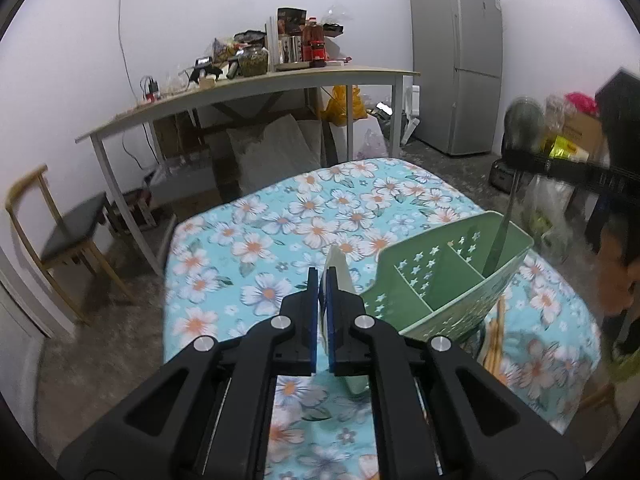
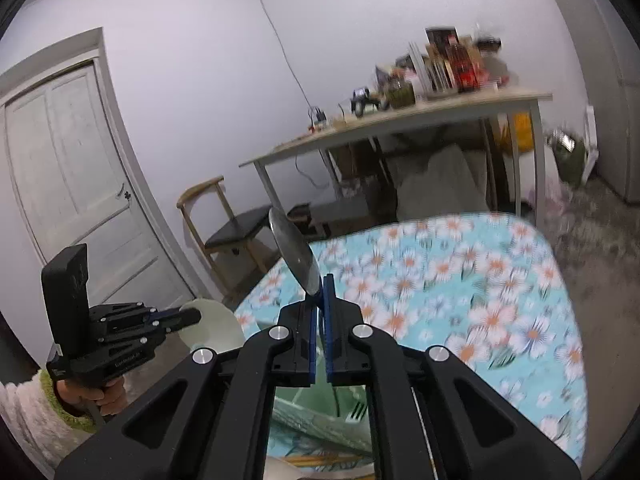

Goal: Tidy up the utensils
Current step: 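Open both tools to drop the two spoons into the green holder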

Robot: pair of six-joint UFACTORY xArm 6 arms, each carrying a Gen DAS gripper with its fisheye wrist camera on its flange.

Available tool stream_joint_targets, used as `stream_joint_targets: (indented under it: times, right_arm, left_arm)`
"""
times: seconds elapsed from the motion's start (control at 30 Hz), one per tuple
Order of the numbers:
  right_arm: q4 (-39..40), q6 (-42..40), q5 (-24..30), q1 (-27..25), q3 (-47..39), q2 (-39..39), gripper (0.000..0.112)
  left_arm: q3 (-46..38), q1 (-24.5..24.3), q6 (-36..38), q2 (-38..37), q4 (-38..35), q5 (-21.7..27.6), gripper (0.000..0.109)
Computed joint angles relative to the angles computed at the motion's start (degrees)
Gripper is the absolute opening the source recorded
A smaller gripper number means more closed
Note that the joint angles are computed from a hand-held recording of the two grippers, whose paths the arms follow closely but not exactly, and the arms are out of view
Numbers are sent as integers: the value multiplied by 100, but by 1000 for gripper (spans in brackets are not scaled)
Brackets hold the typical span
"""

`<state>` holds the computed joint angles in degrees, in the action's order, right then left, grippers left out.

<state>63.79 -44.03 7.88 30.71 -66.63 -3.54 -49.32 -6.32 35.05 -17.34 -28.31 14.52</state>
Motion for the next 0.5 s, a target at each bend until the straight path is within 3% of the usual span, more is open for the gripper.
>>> stream_joint_targets:
  times: [0.13,0.2,0.27,0.33,0.5]
  right_arm:
    - [-97,183,60,-32,127,-8,12]
    - [261,-105,35,-23,184,-80,28]
    - [586,-388,-77,9,228,-162,37]
    - [999,-742,-147,28,256,-262,42]
    - [1000,-700,-235,60,385,-452,47]
  left_arm:
    - [-18,7,398,4,-695,50,26]
    - [35,-22,533,-42,-876,-39,38]
    - [109,-51,707,-107,-1093,-163,49]
    - [144,-100,871,-153,-1308,-229,53]
    - [218,-123,1335,-289,-1938,-300,63]
